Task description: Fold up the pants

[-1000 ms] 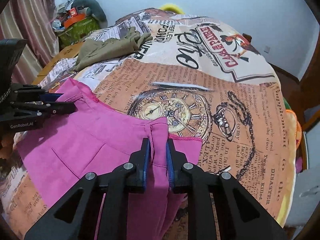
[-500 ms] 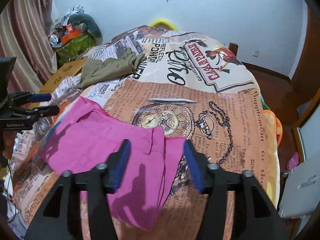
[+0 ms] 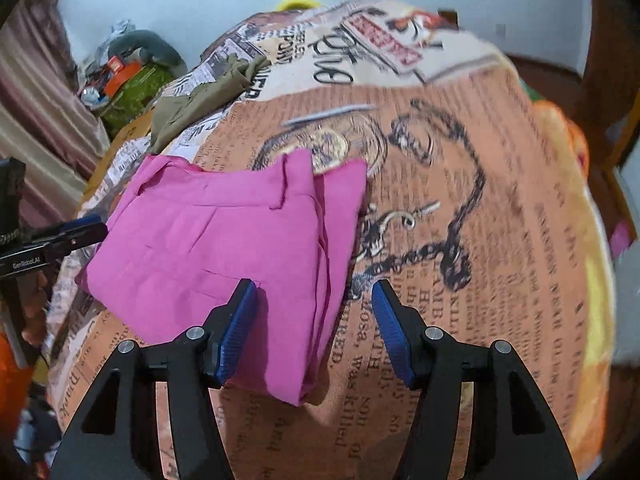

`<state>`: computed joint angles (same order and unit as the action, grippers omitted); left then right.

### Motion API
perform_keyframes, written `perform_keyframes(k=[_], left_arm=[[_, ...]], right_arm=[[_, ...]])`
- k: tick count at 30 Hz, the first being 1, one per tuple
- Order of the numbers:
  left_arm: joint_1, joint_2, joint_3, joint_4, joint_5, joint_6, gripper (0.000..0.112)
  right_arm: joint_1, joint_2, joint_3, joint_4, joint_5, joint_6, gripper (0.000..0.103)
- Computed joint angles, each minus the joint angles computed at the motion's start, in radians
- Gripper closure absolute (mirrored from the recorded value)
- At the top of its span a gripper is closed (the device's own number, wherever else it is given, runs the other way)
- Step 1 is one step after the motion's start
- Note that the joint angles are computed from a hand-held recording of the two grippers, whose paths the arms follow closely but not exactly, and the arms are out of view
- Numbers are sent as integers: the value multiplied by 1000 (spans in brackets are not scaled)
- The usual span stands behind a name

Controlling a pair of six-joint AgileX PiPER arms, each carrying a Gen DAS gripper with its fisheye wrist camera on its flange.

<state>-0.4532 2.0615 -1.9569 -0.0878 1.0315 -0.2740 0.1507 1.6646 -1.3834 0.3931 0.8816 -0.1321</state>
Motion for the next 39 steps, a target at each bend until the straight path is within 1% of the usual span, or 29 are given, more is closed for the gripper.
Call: perform_keyframes(k=[1,3,9,13,14,15,16,17,18,19,20,21,22,23,25,26,27,30,34,39], left_arm=[[6,20,-24,-20,15,9,38],[10,49,-54,-37,29,10,38],[12,86,-85,-53,24,20,33],[18,110,-121,-66,32,35,33],[22,114,-125,-75,30,38,34],[25,120,-133,-84,31,42,40],[29,121,-135,-100,28,50,50],[32,125,-141,-119,29,58,54],[33,131,-152,-126,35,60,62],[31,137,-166,-130,44,59,67],[28,144,-181,-129,52,56,69],[25,148,-189,-129,53,58,73],[24,151,-194,-129,54,59,75],[23,154,-200,-131,58,57,76],[24,158,-208,-133,63,52,80],[24,159,-212,-133,65,47,81],[23,159,-213,-128,66,43,83],[4,166,-244,-81,89,21,85],[-15,149,-248,-32,91,13,90],[-25,104,-238,-7,102,11,92]], right_arm=[[-5,-1,8,12,-5,-4,43],[-7,3,11,17,-20,-3,41],[-8,30,-6,49,-18,-46,41],[-13,55,-25,94,-16,-87,38],[-16,61,-29,114,-15,-100,38],[-19,68,-35,129,-11,-113,38],[-20,74,-41,136,-8,-120,39],[-20,78,-47,140,-5,-125,40],[-19,80,-50,144,-5,-131,43],[-20,80,-51,150,-5,-137,49],[-19,80,-51,151,-5,-140,52],[-21,80,-51,159,-4,-146,57],[-22,80,-51,165,-5,-148,62],[-24,80,-52,167,-5,-146,63],[-24,79,-51,160,-10,-136,73],[-26,78,-51,163,-12,-134,74],[-27,73,-46,165,-16,-132,78],[-18,55,-40,141,-41,-114,89],[-10,34,-53,130,-36,-123,91],[-1,20,-92,128,-18,-143,92]])
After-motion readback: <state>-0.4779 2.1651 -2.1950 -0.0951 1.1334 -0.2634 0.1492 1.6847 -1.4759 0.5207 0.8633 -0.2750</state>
